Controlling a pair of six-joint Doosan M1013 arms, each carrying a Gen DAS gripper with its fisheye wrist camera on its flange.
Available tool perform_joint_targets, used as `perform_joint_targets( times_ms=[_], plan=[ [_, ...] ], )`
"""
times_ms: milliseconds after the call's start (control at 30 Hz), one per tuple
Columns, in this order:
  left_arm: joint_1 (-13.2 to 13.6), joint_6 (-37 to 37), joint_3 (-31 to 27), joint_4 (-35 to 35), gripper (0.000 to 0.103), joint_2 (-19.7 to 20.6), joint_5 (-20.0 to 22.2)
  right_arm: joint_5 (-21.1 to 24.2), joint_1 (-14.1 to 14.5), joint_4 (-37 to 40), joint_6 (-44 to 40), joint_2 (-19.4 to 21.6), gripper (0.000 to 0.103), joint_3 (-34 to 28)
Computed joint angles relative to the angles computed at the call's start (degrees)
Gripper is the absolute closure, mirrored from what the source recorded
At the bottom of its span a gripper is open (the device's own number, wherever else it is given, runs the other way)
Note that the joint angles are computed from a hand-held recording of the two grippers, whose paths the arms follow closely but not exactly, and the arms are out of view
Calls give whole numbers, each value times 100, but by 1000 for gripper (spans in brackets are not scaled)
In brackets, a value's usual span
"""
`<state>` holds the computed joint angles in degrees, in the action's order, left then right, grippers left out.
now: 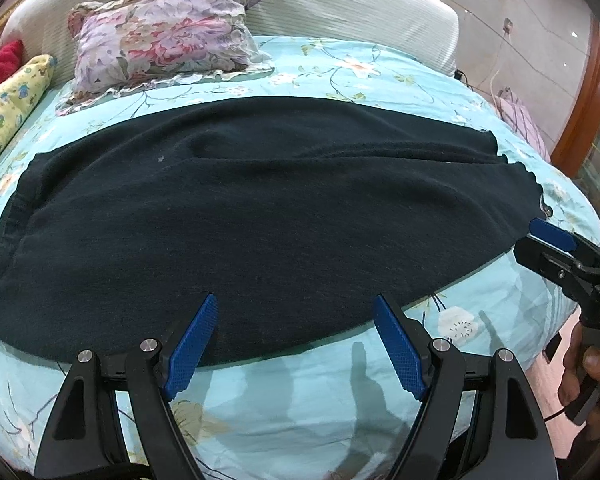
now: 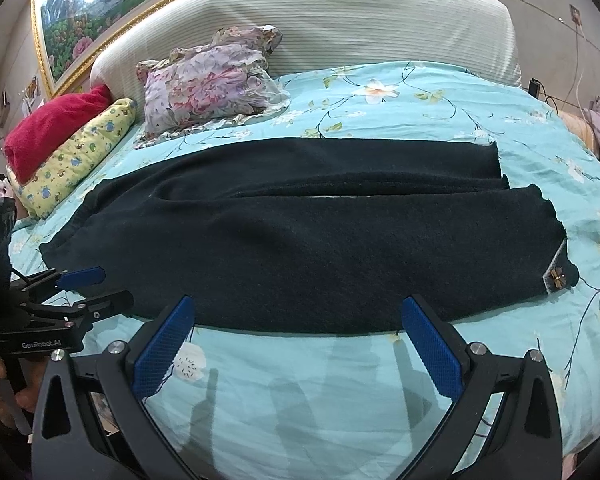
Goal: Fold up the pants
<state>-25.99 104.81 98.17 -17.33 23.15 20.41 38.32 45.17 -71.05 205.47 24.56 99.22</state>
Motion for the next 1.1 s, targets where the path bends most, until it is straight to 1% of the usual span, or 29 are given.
perform_joint_targets(
  times_ms=[33,167,200,233,300,367,467,500,667,733,833,900,1000,1100],
  plan=[
    [-4,91,-1,-41,22,0,-50,-8,-13,-4,-1,-14,0,14],
    [20,504,-127,-268,22,47,27,50,-53,-44,107,-84,0,78],
    [7,417,-162,-80,22,63,-11,11,-78,-102,202,-117,0,126],
    [10,445,-201,-78,22,79,20,-28,-109,-163,310,-155,0,173],
    [-6,216,-340,339,22,135,135,-22,-159,-233,484,-209,0,238],
    [-12,189,-447,453,22,183,176,-56,-231,-256,622,-270,0,309],
    [-11,297,-620,415,22,266,279,-172,-344,-370,880,-345,0,411],
    [-19,323,-646,424,22,284,225,-207,-385,-387,923,-367,0,433],
    [-14,650,-1036,272,22,482,440,-285,-603,-442,860,-473,0,491],
    [2,792,-1284,237,22,608,629,-402,-737,-424,777,-528,0,520],
    [-11,848,-1660,479,22,808,781,-599,-976,-280,647,-630,0,560],
    [-12,857,-1997,636,22,982,1031,-758,-1150,-155,587,-703,0,598],
    [24,1119,-2533,491,22,1253,1471,-992,-1382,-23,539,-771,0,636],
    [38,1355,-2972,347,22,1483,1797,-1193,-1592,271,218,-777,0,617]
  ],
)
